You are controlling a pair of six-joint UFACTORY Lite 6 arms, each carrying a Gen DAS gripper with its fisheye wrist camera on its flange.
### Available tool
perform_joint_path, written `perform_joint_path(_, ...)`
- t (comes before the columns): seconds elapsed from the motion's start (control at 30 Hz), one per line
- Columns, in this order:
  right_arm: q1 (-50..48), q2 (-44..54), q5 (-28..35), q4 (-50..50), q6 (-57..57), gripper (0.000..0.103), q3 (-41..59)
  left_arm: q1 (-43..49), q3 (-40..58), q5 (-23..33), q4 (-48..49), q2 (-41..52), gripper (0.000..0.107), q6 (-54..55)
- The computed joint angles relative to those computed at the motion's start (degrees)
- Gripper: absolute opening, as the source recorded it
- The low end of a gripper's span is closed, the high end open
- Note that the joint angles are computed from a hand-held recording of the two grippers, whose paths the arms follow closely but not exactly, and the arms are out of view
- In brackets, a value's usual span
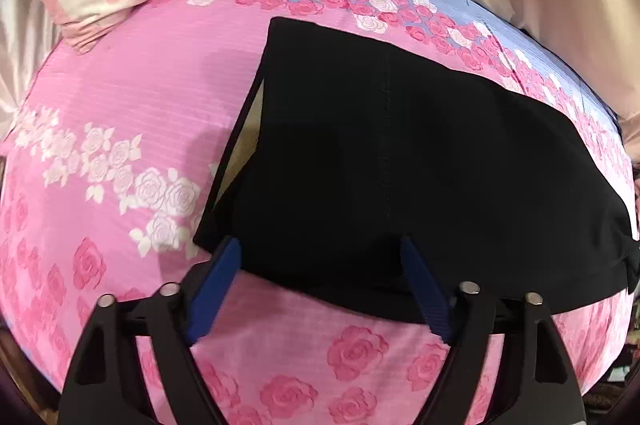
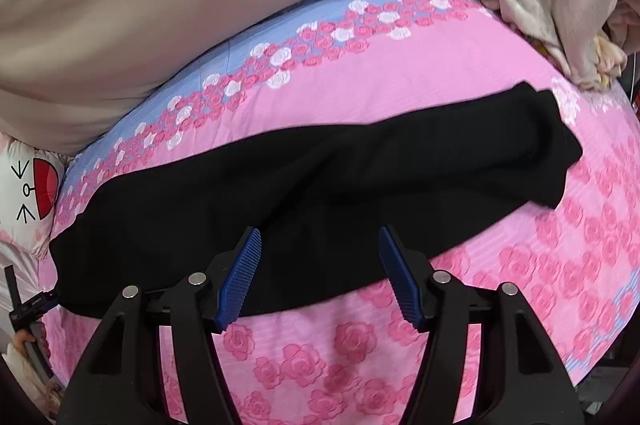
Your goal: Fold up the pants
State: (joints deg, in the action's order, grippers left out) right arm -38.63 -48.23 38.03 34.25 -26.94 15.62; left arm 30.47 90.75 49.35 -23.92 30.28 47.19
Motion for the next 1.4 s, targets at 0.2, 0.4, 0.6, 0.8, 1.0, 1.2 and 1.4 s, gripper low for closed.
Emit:
perform_joint_path(0.2, 5.7, -4.8, 0.0, -7.3, 10.8, 0.06, -1.1, 1.0, 10.1, 9.9, -0.7, 5.4, 0.018, 7.3)
perform_joint_path(0.4, -6.5, -8.2, 4.2, -5.6, 0.8, 0.07, -2.6, 4.7, 18.4, 13.7, 2.8, 11.2, 0.036, 8.7)
perform_joint_path(0.6, -36.7, 6.9, 8.2, 7.9, -29.2, 0.07, 1.6, 3.8, 9.3, 7.7, -1.4, 2.3, 0.052, 4.4)
perform_joint_path(0.8, -43.1, 31.8, 5.0, 15.7, -33.4, 0.07, 16.6, 3.9, 3.8, 1.3, -2.2, -10.1, 0.065, -5.0)
perform_joint_path(1.0, -29.1, 45.0, -12.4, 15.9, -23.3, 0.07, 25.9, -4.4, -6.1, -4.6, 3.5, -19.0, 0.069, -13.3)
perform_joint_path(1.2, -24.3, 68.2, -8.1, 1.5, -16.7, 0.014, 44.9, -7.9, -16.6, -6.0, 2.6, -26.6, 0.073, -18.9)
perform_joint_path(1.4, -40.1, 48.5, 16.7, 25.5, -52.7, 0.007, 43.3, -4.9, -18.6, -5.4, 4.2, -29.9, 0.074, -21.3)
